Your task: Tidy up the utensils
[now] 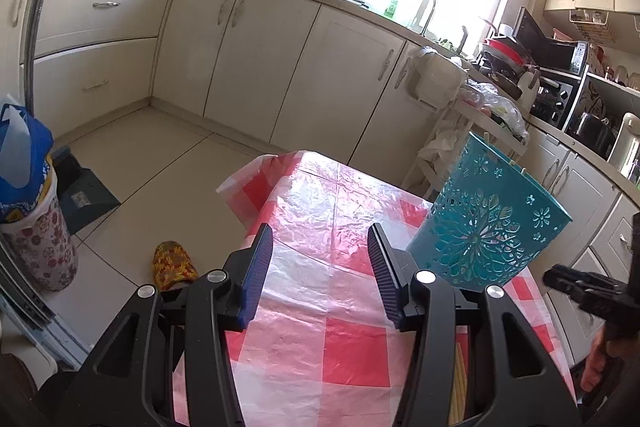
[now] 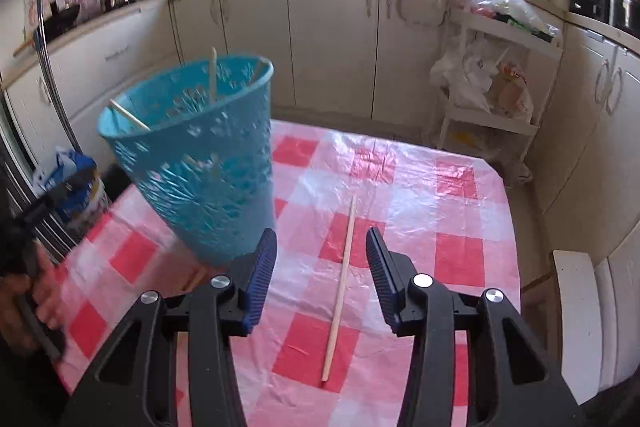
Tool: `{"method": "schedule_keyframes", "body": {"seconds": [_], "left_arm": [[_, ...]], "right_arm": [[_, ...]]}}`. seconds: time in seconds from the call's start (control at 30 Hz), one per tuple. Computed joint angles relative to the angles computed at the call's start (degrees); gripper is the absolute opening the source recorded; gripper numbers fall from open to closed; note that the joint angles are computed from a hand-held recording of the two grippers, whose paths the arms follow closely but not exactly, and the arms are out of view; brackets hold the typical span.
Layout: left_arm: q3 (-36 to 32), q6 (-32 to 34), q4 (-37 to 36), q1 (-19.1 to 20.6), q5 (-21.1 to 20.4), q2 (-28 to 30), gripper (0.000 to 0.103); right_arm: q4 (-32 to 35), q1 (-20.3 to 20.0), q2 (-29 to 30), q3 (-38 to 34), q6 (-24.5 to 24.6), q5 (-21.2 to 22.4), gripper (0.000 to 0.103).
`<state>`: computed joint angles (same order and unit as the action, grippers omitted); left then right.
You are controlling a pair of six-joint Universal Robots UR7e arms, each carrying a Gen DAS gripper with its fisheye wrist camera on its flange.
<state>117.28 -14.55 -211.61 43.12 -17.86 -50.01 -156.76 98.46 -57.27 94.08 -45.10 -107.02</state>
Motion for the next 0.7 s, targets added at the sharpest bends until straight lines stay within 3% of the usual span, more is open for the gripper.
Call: {"method": "schedule_keyframes", "body": {"seconds": [0.13, 0.2, 0.27, 0.37, 0.5, 0.7], "left_arm": [[1.1, -2.0, 0.0, 0.5, -1.0, -0.8, 0.047], [1.4, -3.1, 0.4, 0.7, -1.4, -1.1, 0.047], [1.3, -3.2, 0.4, 0.8, -1.6, -1.1, 0.047], [1.0, -1.9, 0.5, 0.6, -1.2, -0.8, 0.047], [-0.1, 0.6, -0.3, 0.1, -0.1, 0.3, 0.047], [-1.1, -1.1, 4.1, -0.1, 0.9, 0.8, 0.047]], "right_arm": [[2.3, 0.2, 7.6, -6.4, -2.4, -9.1, 0.034], [2.1, 0.0, 9.9, -7.9, -3.1, -12.3, 0.021], [4.0, -0.6, 10.9, -8.6, -3.2, -12.9, 0.007], [0.0, -0.3, 9.6, -5.2, -7.9, -14.0, 0.005], [-2.5, -1.4, 3.4, 2.3, -6.9, -9.5, 0.005], [-5.5, -3.3, -7.6, 13.1, -3.2, 5.9, 0.005]]}}
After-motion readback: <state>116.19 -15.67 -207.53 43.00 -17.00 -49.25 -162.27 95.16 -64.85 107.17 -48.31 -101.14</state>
